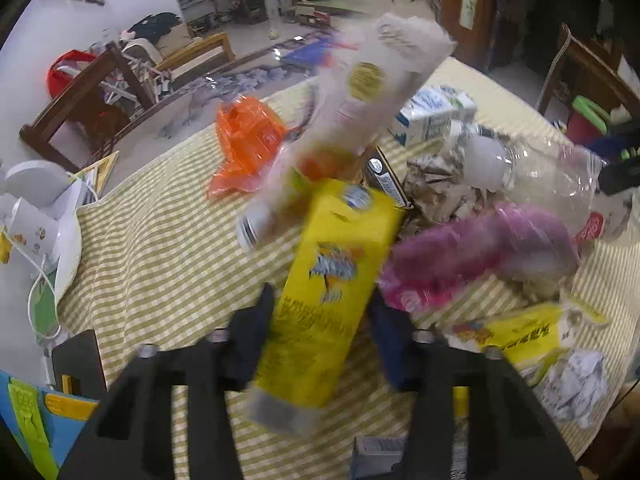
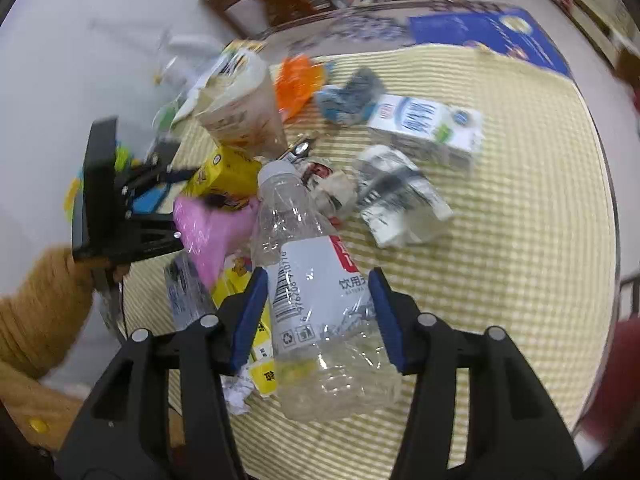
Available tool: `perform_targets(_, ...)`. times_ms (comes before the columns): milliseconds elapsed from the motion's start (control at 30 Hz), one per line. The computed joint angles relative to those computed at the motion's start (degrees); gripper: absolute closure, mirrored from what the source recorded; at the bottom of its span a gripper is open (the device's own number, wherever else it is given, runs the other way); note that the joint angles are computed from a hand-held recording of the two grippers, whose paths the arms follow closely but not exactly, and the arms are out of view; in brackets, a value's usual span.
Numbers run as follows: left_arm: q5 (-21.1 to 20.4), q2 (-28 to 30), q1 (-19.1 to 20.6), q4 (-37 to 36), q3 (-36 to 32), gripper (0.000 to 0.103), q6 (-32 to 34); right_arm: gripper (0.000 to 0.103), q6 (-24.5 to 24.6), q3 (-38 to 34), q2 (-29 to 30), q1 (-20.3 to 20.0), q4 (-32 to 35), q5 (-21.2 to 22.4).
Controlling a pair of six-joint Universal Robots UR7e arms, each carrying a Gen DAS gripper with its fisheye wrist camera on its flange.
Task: Collect trash
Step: 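Grasp the yellow iced-tea carton with left tool while right tool grasps the plastic bottle, then carry carton and bottle to the red bin and release both inside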
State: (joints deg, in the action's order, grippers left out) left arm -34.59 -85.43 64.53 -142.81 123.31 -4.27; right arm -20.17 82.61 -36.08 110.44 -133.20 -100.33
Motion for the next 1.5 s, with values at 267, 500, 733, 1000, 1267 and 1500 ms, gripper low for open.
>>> perform_targets(267,1.3,-5.2,-5.4,-6.0,3.5,0.069,-9.0,0.053,2.9,8.8,-5.6,-0.6,-14.7,0.8)
perform_targets(500,-0.4,-1.5,-11.3,-11.0,3.0,0.069,-16.6,0.053,2.3,15.5,-10.8,-1.3,-24.1,0.5)
perform_targets(733,0.3,7.8,-15.5,-10.0,-0.9,0.069,-25.6,0.053,0.2,18.4,-16.7,-4.6,-25.7,3.8)
perform_targets(1000,1.4,21.6,-19.3,-11.4,-9.1,0.069,-29.2,0.053,-1.3,18.1,-23.1,-11.3,-21.9,6.9)
perform_targets(1267,-3.6,32.0,-20.2,-13.0,-17.6,0.068,-27.8,0.053,-2.0,16.6,-28.3,-17.5,-21.5,6.1)
perform_targets(1500,-10.5,41.9,-20.2,-14.5,-28.3,0.068,-19.0,0.053,-0.4,14.7,-30.2,-22.4,-25.0,2.5)
